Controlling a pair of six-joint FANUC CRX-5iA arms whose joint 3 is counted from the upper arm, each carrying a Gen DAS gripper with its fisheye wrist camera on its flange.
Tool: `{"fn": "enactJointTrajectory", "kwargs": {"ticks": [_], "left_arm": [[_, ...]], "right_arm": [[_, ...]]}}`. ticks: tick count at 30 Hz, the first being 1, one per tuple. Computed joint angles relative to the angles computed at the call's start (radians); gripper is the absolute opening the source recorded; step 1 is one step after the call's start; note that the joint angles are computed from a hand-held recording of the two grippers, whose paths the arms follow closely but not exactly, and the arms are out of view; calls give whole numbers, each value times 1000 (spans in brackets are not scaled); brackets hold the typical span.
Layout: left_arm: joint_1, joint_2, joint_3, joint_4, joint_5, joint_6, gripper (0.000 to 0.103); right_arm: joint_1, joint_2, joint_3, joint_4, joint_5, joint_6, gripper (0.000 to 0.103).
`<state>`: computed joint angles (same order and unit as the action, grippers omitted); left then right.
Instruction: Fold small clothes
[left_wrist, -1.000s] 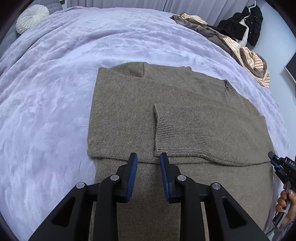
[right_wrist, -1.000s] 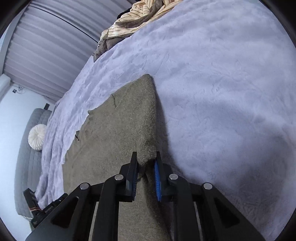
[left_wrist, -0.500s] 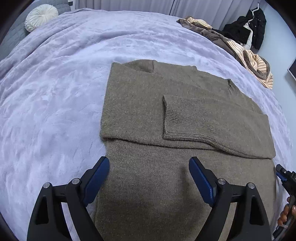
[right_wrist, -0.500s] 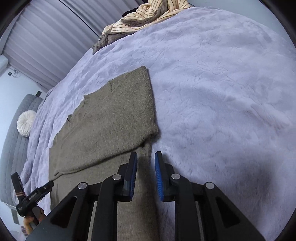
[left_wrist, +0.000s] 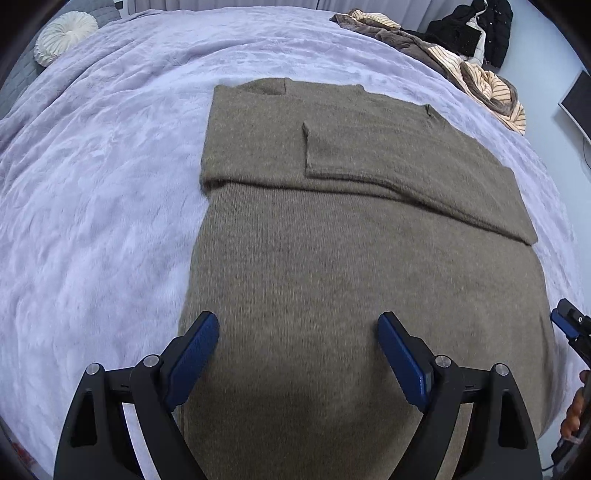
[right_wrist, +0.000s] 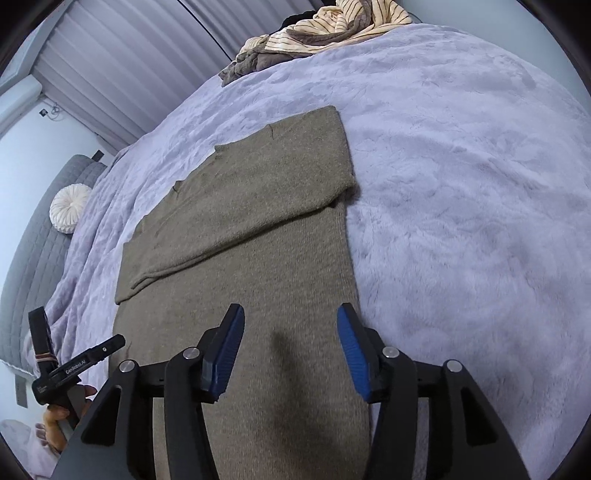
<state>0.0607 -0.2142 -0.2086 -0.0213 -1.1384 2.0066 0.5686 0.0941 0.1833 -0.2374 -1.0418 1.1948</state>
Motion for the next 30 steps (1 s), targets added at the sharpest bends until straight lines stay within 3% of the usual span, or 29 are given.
{"fn": "enactJointTrajectory", "kwargs": {"ticks": [5,7,11,20,22,30], "left_arm": [[-41,-76,-44,-24,-22,6,89],[-69,-108,-53,-55,-29,29,103],[-132,-165,-74,-116,-48,79,103],[-130,-265,-162,-108,-95,172,103],[-107,-295,-193,-71,-81,145,103],[-156,-326,-216,-105,-85,201,103]], "right_arm": [[24,-71,-69,16,2,-16,58],[34,-102,-98,24,5,-25,62],[53,-155,-154,34,17,-55,63],[125,-274,-289,49,89,-101,63],[141,-298,-312,56,104,-100,63],[153,-356,-367,41,113,-95,63]]}}
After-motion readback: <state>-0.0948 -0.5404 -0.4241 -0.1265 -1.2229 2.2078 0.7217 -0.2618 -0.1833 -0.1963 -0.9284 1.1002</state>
